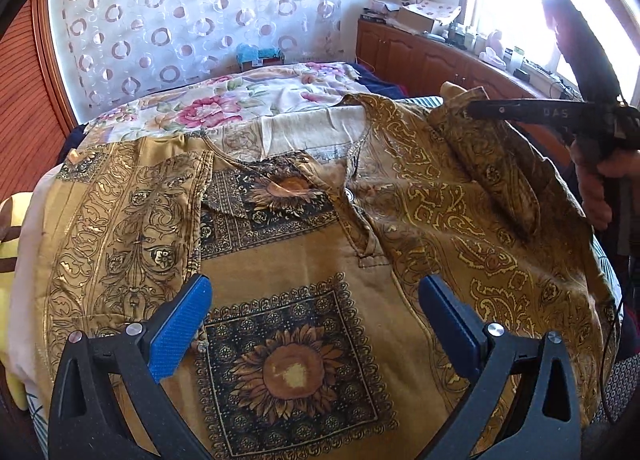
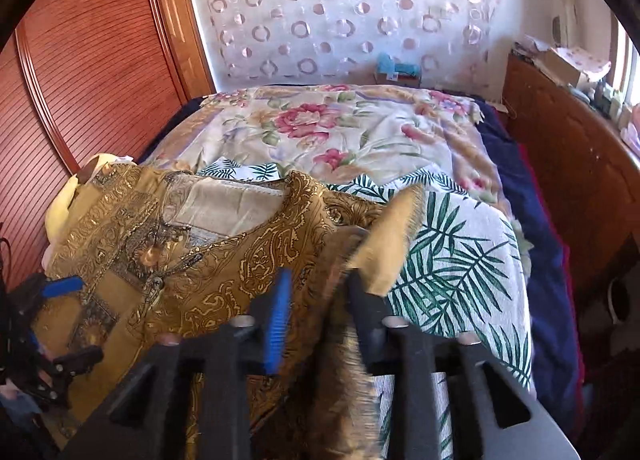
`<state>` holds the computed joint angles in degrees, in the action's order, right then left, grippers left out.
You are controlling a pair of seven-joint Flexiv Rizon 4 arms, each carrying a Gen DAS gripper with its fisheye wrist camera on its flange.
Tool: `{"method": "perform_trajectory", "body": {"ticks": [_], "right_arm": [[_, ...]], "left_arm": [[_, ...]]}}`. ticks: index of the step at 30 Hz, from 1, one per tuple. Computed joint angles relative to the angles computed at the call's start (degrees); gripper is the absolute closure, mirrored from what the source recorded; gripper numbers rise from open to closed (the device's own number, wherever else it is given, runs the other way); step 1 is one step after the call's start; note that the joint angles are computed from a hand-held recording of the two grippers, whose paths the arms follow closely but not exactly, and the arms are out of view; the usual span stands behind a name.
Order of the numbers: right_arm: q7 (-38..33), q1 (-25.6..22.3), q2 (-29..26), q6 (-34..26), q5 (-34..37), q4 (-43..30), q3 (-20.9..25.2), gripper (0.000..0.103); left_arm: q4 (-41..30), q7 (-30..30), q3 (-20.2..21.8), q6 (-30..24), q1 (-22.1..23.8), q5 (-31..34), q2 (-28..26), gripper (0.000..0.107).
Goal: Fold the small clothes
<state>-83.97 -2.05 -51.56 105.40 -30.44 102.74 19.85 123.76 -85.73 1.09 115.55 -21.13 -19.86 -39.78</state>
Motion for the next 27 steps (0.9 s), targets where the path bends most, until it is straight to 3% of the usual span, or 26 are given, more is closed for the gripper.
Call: {"method": "perform_trajectory", "body": {"ticks": [5, 9, 12, 16, 27], "right_arm": [[0.3, -0.5, -0.9, -0.1, -0.5, -0.3, 0.9, 0.064], [-1.6, -7.9, -3.9, -4.5, -4.4, -1.8, 9.6, 0.064], [-2.6, -5.0, -1.8, -2.3, -1.3, -0.7, 6.3, 0.064], [-3.5, -8.2, -1.8, -2.0, -3.3, 0.9, 10.1, 0.064], [-0.8, -3.6, 4.4, 6.4, -0.7, 10.5, 0.9, 0.064]], "left_arm": [[0.3, -0.3, -0.6, 0.6, 0.7, 0.9, 0.0, 0.004], [0.5, -0.8, -1.0, 1.5, 1.2, 1.3, 0.1, 0.004], [0.9, -1.2, -1.3, 2.1, 1.6, 1.6, 0.2, 0.004], [1.3, -1.5, -1.6, 2.3, 2.2, 2.0, 0.2, 0.004], [2.4, -2.4, -1.9, 3.5, 3.5, 3.1, 0.7, 0.004]]}}
